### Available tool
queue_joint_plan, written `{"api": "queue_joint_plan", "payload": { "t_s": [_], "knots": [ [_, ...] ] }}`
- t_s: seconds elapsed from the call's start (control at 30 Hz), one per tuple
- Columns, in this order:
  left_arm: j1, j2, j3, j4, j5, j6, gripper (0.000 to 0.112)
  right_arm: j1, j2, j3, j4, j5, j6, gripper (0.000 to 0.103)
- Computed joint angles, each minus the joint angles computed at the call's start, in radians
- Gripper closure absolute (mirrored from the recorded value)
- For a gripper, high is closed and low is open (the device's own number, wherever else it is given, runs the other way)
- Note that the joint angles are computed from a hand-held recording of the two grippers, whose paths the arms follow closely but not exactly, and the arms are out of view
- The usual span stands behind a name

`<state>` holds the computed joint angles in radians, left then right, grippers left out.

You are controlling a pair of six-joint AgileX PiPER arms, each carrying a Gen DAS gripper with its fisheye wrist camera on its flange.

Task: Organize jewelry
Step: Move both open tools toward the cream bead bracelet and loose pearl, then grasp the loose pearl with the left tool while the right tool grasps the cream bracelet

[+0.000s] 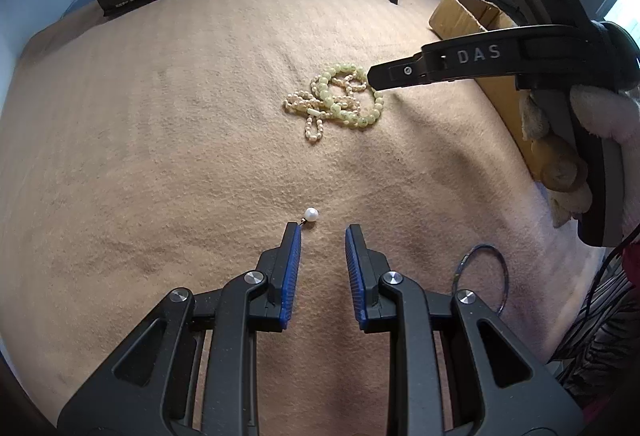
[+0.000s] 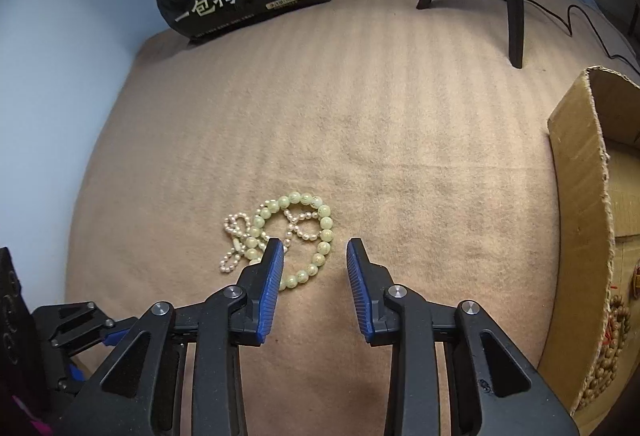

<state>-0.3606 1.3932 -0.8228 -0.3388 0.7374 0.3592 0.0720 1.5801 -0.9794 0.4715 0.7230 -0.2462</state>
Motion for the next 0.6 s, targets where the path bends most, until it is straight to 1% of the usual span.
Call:
{"api": "queue_joint_plan", "payload": {
  "t_s": [0.23,0.3,0.47,0.6],
  "knots": [
    [-0.014,0.043,-0.014,0.013,-0.028,-0.014,0.090,0.000,0.028,-0.004,0.011,-0.012,-0.005,0.077],
    [-0.015,0.058,-0.019,0.013,-0.034,-0.012,0.097,0.001,0.031,-0.006,0.012,-0.009,-0.006,0.079],
    [-0.022,0.087,-0.024,0.016,-0.047,-0.009,0.098,0.014,0.049,-0.016,-0.004,-0.014,0.006,0.080],
    [-0.029,0.098,-0.022,0.026,-0.059,-0.021,0.100,0.045,0.076,-0.040,-0.071,-0.025,0.063,0.085]
  ]
}}
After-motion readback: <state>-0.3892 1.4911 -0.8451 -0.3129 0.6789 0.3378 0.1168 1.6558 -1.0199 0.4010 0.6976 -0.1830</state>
